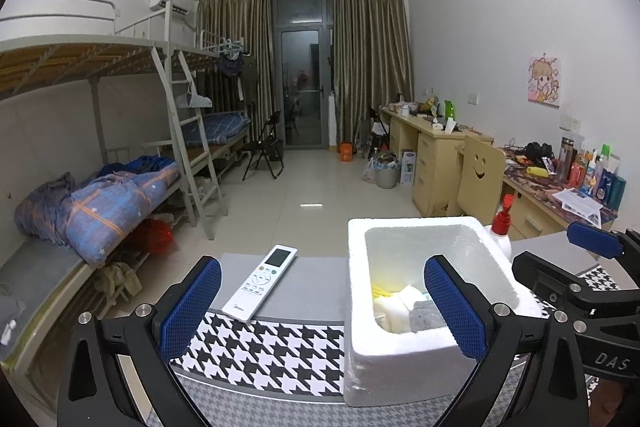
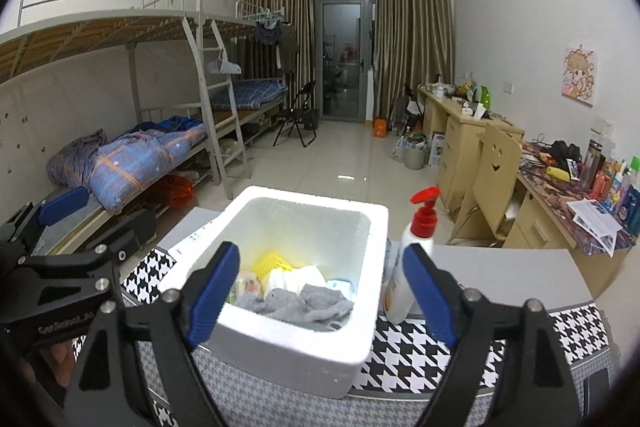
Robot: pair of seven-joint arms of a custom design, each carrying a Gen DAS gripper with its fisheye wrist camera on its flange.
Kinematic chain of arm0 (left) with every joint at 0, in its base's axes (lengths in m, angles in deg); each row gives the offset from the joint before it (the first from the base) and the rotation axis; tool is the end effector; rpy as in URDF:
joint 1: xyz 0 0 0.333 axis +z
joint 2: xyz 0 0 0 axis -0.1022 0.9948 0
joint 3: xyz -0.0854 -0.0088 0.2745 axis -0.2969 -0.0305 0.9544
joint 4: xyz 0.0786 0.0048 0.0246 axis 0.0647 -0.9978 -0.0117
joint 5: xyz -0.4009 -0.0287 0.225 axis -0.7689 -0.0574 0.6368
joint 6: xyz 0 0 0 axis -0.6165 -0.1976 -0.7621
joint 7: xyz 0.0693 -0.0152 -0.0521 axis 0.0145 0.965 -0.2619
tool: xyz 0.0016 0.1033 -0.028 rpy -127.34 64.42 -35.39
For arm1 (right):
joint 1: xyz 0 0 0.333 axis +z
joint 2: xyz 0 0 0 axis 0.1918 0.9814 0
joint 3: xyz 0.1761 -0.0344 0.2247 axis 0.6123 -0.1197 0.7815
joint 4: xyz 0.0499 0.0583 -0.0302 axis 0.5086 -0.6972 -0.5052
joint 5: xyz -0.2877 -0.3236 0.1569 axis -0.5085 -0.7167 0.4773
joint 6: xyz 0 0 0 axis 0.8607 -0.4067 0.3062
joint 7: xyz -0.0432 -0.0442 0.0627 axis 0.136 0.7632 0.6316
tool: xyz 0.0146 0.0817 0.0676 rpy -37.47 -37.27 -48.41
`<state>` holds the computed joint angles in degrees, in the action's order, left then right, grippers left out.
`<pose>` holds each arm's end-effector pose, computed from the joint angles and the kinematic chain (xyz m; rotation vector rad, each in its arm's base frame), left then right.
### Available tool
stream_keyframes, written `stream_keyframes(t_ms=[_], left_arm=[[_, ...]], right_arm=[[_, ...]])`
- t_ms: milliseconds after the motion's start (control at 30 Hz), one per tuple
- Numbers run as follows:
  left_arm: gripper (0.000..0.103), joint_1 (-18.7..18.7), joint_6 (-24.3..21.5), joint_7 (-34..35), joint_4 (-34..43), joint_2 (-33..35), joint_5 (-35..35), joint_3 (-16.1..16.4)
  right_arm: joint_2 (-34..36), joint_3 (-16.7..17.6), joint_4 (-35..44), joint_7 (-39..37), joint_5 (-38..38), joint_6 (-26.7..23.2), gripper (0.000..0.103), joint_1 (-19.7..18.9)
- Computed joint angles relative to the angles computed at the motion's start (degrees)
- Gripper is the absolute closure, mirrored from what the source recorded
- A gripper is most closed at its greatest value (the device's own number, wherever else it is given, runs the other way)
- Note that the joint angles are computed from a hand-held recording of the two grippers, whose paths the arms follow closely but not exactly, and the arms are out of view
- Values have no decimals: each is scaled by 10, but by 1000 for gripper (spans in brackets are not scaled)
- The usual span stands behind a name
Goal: Organize soft objects
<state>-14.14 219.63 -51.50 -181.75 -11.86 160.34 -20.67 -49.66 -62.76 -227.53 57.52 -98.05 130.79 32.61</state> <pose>0.4225 -0.2489 0.3874 -1.6530 1.2187 -0.7853 0.4832 0.1950 0.3881 -1.8367 1.0190 -0.6538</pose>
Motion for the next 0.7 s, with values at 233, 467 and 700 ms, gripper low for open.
stream_keyframes(t_ms=[233, 467, 700], left_arm=[[1, -14, -9, 2, -14, -23, -18, -11], [1, -32, -17, 8, -32, -50, -39, -27], [1, -54, -36, 8, -51, -84, -54, -47]], right_arm=[[-36, -9, -35, -20, 11, 12, 13, 3], [-73, -14, -82, -68, 47, 34, 13, 1], [-122, -43, -134, -85, 35, 47, 13, 11]])
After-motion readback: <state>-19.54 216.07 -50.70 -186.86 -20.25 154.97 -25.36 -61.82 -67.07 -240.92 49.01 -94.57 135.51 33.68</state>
